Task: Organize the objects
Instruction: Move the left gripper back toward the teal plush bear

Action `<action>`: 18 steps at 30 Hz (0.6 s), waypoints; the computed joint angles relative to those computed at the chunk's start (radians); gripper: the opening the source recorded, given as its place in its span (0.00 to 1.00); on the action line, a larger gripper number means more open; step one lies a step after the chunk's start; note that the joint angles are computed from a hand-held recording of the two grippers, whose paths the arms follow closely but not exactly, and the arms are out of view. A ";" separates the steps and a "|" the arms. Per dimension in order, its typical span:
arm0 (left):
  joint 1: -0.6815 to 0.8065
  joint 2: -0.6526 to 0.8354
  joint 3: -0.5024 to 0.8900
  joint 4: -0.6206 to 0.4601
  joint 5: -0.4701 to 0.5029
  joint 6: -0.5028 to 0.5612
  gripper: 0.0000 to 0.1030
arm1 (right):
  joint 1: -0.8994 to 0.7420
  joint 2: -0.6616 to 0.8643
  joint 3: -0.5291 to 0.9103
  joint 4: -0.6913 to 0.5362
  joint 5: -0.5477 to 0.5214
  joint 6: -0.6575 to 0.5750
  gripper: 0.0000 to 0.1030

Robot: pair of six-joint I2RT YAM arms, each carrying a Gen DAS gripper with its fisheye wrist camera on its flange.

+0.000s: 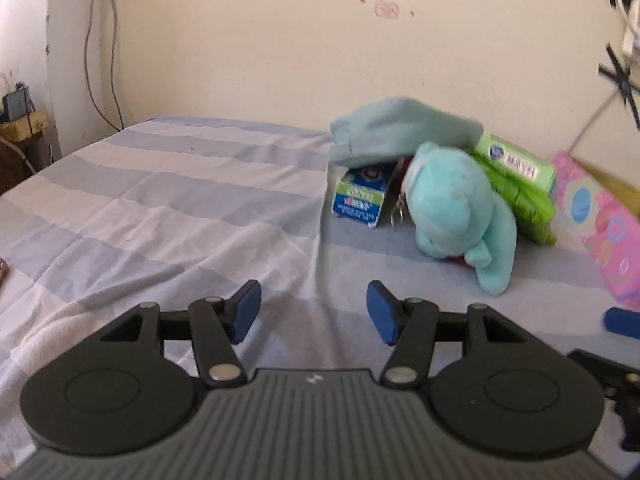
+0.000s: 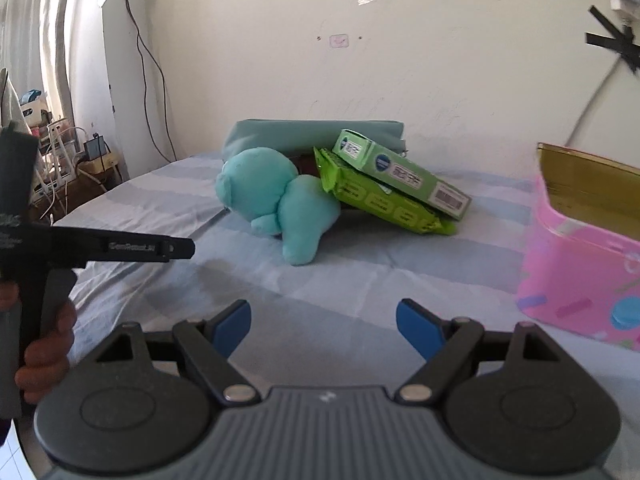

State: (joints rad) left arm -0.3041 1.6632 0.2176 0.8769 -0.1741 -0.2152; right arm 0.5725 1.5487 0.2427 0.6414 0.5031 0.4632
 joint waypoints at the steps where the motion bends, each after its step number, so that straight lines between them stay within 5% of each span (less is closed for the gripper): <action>1: 0.015 0.001 -0.010 0.023 0.020 -0.015 0.59 | -0.017 0.027 0.020 0.017 -0.021 -0.026 0.80; 9: 0.139 0.022 -0.010 0.048 0.185 -0.106 0.59 | -0.211 0.242 0.321 -0.123 -0.182 -0.119 0.76; 11: 0.124 0.024 -0.012 0.054 0.168 -0.106 0.59 | -0.231 0.277 0.362 -0.128 -0.197 -0.120 0.66; 14: 0.114 0.035 -0.012 0.071 0.156 -0.099 0.60 | -0.233 0.296 0.364 -0.085 -0.236 -0.151 0.31; 18: 0.128 0.045 -0.008 0.077 0.173 -0.103 0.61 | -0.183 0.235 0.265 -0.025 -0.211 -0.147 0.23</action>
